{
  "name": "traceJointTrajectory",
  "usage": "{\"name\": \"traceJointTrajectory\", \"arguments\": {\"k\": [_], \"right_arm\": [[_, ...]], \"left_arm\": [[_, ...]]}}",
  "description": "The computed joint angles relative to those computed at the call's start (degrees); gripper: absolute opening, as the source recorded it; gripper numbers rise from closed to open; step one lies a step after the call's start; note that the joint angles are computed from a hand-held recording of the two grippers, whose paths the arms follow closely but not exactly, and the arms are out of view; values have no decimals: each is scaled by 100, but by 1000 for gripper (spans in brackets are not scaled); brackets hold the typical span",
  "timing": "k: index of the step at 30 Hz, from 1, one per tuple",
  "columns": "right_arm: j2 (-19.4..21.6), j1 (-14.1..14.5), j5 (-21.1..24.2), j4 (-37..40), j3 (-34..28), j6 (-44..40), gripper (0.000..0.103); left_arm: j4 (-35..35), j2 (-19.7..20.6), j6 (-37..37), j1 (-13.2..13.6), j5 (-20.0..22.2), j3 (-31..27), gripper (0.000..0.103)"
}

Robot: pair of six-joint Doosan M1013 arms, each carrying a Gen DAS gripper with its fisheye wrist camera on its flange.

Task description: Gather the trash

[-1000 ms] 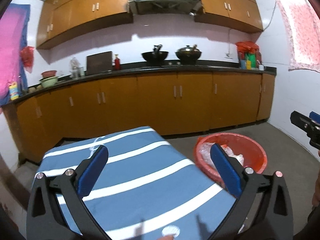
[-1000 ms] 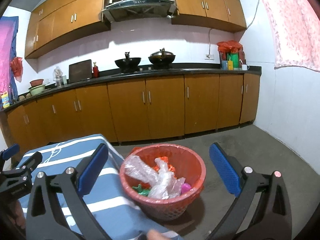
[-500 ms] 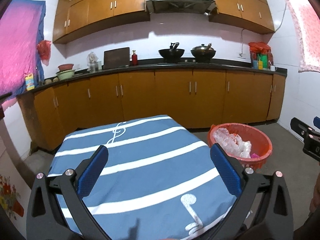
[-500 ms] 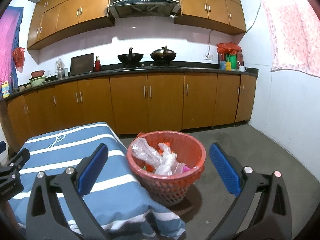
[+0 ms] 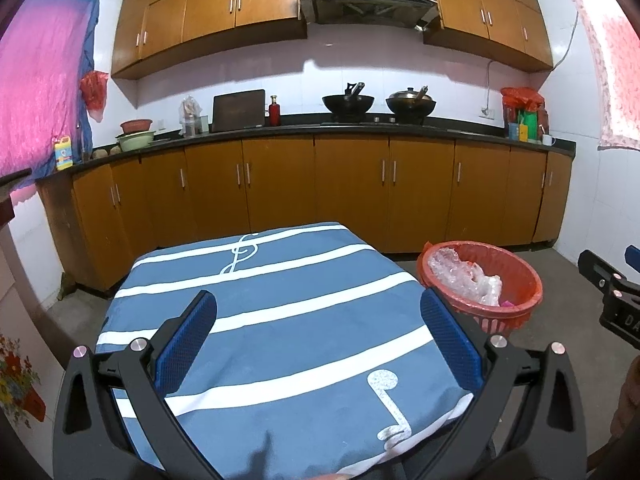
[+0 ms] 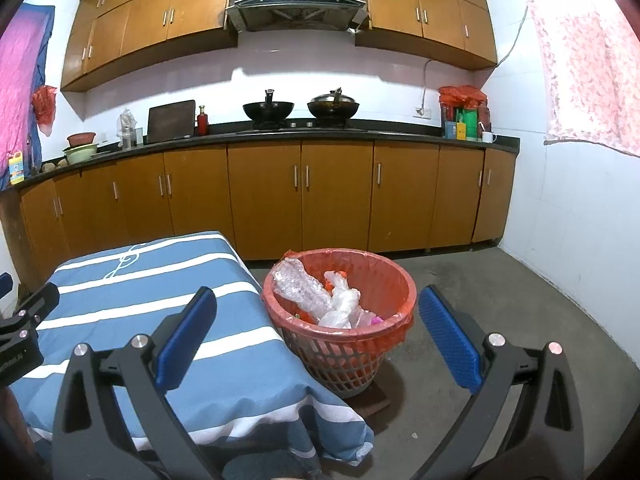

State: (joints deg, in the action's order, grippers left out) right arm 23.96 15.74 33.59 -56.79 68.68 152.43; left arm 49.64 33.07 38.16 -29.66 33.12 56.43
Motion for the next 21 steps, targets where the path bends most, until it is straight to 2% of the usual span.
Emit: {"name": "traceJointTrajectory", "arguments": {"k": [8,21], "right_arm": [[-42,75,41,-375,92,232,99],[-42,76,83,-302,56,206,99]], "left_arm": [[42,-35,-20,-10,-42,66,101],[-82,-11,79,-17,1,14,101]]}}
